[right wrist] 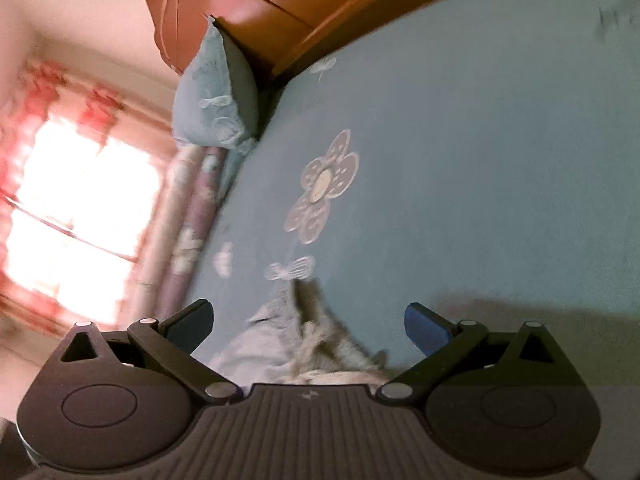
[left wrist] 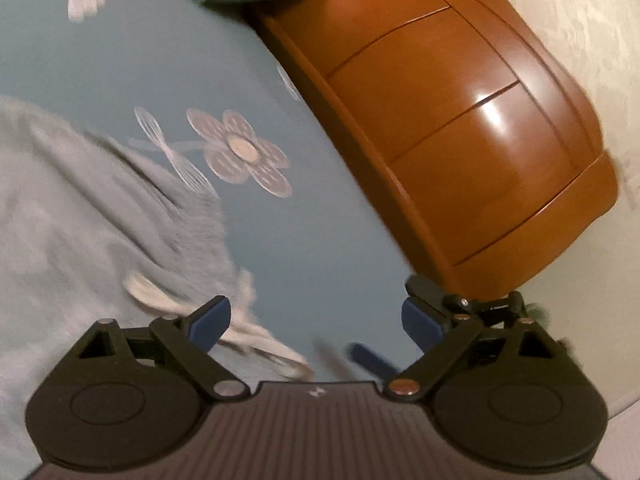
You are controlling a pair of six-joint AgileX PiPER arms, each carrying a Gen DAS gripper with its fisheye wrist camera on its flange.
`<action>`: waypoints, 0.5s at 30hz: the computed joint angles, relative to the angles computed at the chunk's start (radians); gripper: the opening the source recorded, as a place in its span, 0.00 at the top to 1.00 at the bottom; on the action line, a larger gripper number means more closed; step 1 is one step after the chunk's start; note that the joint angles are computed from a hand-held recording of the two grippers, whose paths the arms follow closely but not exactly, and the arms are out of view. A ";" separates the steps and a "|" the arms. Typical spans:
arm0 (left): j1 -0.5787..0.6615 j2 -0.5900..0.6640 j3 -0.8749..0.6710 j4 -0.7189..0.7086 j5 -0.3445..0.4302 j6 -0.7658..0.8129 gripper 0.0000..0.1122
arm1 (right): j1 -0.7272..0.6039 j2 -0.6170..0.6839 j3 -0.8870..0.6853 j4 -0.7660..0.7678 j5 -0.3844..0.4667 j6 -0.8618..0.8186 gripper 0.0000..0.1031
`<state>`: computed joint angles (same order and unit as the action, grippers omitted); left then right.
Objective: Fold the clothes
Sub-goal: 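Lower the right gripper onto the white drawstring at the waistband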
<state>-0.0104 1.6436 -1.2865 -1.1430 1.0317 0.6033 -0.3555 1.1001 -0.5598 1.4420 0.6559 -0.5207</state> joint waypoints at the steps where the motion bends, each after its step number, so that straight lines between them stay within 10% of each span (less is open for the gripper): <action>1: -0.004 -0.006 0.024 -0.022 -0.005 0.005 0.18 | -0.036 0.020 0.021 0.076 0.055 -0.064 0.00; 9: -0.056 0.008 0.050 -0.100 -0.006 -0.027 0.18 | -0.067 0.007 0.055 0.151 0.035 -0.067 0.00; 15: -0.132 -0.047 0.129 -0.026 -0.149 -0.052 0.19 | -0.083 0.033 0.061 0.172 0.056 -0.097 0.02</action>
